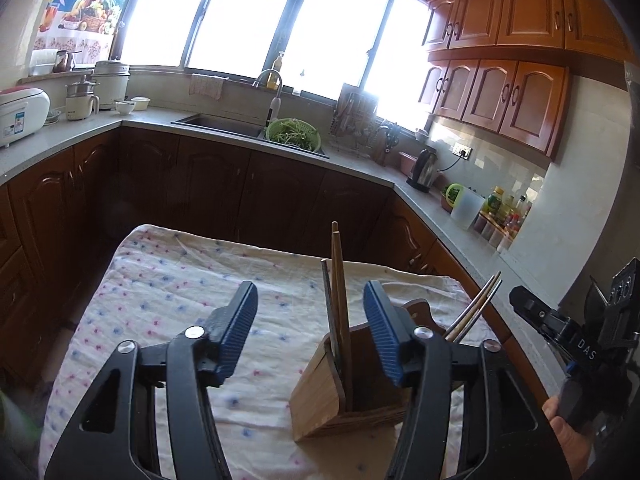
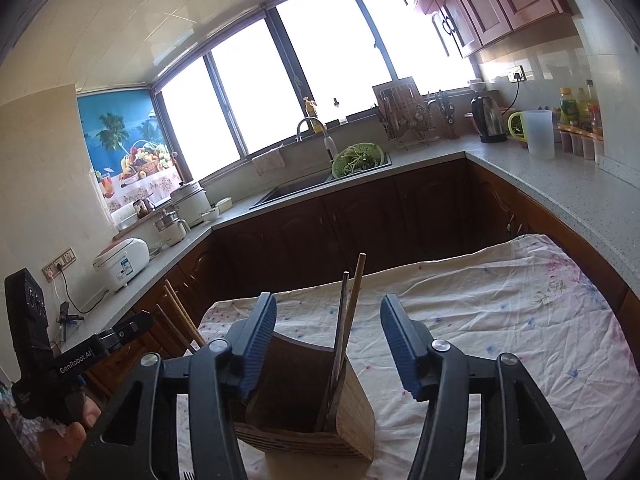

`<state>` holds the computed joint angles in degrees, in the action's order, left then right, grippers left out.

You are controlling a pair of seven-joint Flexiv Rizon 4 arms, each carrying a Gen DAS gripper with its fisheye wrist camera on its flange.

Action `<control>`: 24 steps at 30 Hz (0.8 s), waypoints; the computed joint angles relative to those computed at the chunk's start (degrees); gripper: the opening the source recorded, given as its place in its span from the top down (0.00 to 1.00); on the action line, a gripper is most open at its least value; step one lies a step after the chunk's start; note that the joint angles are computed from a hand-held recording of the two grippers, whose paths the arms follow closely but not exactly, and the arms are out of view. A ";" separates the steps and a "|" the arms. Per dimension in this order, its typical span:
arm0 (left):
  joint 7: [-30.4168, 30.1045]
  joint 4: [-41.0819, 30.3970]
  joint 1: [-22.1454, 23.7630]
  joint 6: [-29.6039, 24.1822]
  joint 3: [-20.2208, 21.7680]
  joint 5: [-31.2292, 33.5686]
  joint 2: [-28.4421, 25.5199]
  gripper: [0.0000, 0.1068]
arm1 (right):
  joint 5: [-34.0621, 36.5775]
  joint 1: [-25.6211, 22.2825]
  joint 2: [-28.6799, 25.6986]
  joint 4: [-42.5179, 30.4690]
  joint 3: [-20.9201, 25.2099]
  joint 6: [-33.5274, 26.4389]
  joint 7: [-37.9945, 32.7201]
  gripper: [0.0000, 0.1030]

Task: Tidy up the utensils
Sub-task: 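Withdraw both open grippers back down to the remaining utensils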

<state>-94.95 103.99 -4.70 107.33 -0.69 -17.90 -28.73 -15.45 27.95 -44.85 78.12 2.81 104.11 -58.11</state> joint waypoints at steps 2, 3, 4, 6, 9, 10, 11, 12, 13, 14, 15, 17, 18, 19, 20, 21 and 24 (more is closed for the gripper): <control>-0.29 1.42 -0.89 -0.17 1.05 -0.58 0.94 0.38 | 0.19 -0.23 0.59 1.16 0.34 0.97 -0.18 0.33; -0.46 2.12 -1.82 -0.19 2.07 -1.14 1.34 0.31 | 0.07 -0.60 0.87 1.70 0.86 1.15 -0.28 0.23; -0.72 3.04 -2.42 0.46 2.68 -1.43 1.73 0.28 | -0.04 -1.01 1.13 2.39 1.43 1.68 -0.44 0.15; -0.84 4.90 -3.40 1.10 3.55 -1.93 2.70 0.25 | 0.39 -0.94 1.93 4.11 1.34 2.57 -0.52 0.07; -0.86 7.96 -3.71 1.73 3.47 -1.89 4.44 0.22 | 0.57 -1.51 3.33 7.21 2.15 3.69 -0.76 0.04; -0.85 8.99 -4.43 1.99 4.03 -2.27 4.97 0.22 | 0.60 -1.67 3.86 8.25 2.38 3.95 -0.83 0.04; -0.84 10.04 -4.82 2.09 4.20 -2.50 5.58 0.22 | 0.76 -1.70 4.43 9.49 2.47 4.43 -0.93 0.04; -0.91 11.12 -4.91 2.24 4.03 -2.50 6.21 0.22 | 0.75 -1.93 4.97 10.66 2.87 4.89 -1.04 0.04; -0.93 12.11 -5.47 2.37 4.32 -2.85 6.76 0.22 | 0.50 -2.47 5.44 11.76 3.59 5.31 -1.14 0.04; -1.02 13.29 -5.89 2.62 4.48 -3.10 7.37 0.22 | 0.38 -2.81 6.03 13.00 4.03 5.68 -1.23 0.04; -1.12 14.28 -6.18 2.76 4.43 -3.29 7.95 0.22 | 0.47 -2.88 6.64 14.24 4.09 6.13 -1.35 0.04; -1.59 16.33 -6.90 3.09 4.37 -3.89 9.12 0.21 | 0.98 -2.71 7.89 16.76 3.91 7.23 -1.64 0.04; -1.93 17.32 -6.84 3.14 4.00 -3.93 9.75 0.21 | 1.19 -2.74 8.49 17.98 3.93 7.68 -1.77 0.04; -2.35 18.37 -6.53 3.38 3.43 -3.64 10.37 0.21 | 1.44 -2.72 9.09 19.17 3.92 8.15 -1.90 0.04; -2.40 19.25 -7.28 3.76 3.77 -4.00 10.79 0.21 | 1.58 -2.85 9.66 20.35 4.05 8.65 -2.05 0.04; -2.14 20.06 -8.53 4.16 4.53 -4.79 11.12 0.21 | 1.93 -2.72 10.26 21.57 3.93 9.14 -2.25 0.03; -1.86 22.39 -10.17 5.05 4.87 -6.45 12.25 0.21 | 3.74 -1.73 12.04 25.08 3.00 10.44 -2.98 0.03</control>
